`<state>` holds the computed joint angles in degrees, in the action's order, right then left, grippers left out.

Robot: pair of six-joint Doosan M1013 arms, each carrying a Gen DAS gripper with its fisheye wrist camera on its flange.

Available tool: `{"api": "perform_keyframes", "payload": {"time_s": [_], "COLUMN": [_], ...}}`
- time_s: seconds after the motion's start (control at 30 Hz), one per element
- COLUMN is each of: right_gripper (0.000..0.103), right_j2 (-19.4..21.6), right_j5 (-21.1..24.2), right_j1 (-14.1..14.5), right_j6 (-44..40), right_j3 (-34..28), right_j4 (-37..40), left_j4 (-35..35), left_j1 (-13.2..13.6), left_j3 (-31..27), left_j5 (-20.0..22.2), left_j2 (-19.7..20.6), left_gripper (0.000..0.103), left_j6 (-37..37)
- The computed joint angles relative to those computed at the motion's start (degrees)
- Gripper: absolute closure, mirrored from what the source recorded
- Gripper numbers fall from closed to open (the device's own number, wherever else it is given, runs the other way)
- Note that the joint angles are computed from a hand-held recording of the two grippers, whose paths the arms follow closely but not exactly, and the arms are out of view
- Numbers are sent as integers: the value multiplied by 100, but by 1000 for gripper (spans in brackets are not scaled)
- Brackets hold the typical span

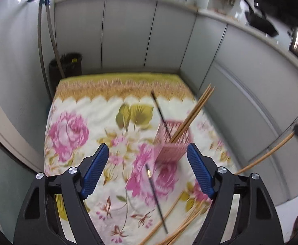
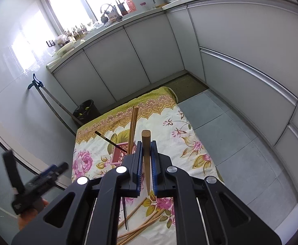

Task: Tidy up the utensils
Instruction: 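Carry the brush and chopstick over the pink holder with both tools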

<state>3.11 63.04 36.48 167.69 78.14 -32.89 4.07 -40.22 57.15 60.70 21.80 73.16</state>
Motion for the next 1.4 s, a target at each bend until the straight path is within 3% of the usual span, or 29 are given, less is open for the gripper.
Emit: {"api": "perform_keyframes", "payload": {"time_s": [0.1,0.2,0.27,0.33,0.67,0.77,0.9,0.93,1.0,1.03,1.13,1.3,1.4], "right_gripper": [95,95,95,95,95,95,95,95,95,95,95,95,95], "right_j2": [5,1,-9,-32,-150,-160,-154,-150,-146,-144,-143,-135,-106], "right_j5": [-36,-64,-62,-80,-209,-230,-226,-228,-247,-247,-206,-176,-197], "right_j1": [29,52,61,41,-109,-129,-132,-134,-140,-135,-97,-37,17], "right_j6": [16,30,38,33,17,11,5,4,-5,-2,-11,-16,1], "right_j3": [27,62,90,134,361,388,382,380,373,368,338,271,202], "right_j4": [59,108,104,148,372,414,419,434,499,515,483,411,387], "left_j4": [-213,46,117,229,603,294,448,505,424,406,344,286,664], "left_j1": [16,-57,-91,-130,-179,-134,-191,-209,-197,-195,-164,-86,-160], "left_j3": [-193,-171,-223,-293,-657,-814,-737,-701,-603,-546,-83,1020,1247], "left_j5": [1060,1428,1527,1629,1702,1918,1826,1753,1557,1511,1069,-609,-1370], "left_j2": [406,621,753,875,1257,1365,1338,1322,1262,1225,938,37,-319], "left_gripper": [28,37,59,69,68,65,59,63,89,97,97,97,97], "left_j6": [227,111,118,33,-1006,-975,-869,-745,-462,-419,-352,-594,-773]}}
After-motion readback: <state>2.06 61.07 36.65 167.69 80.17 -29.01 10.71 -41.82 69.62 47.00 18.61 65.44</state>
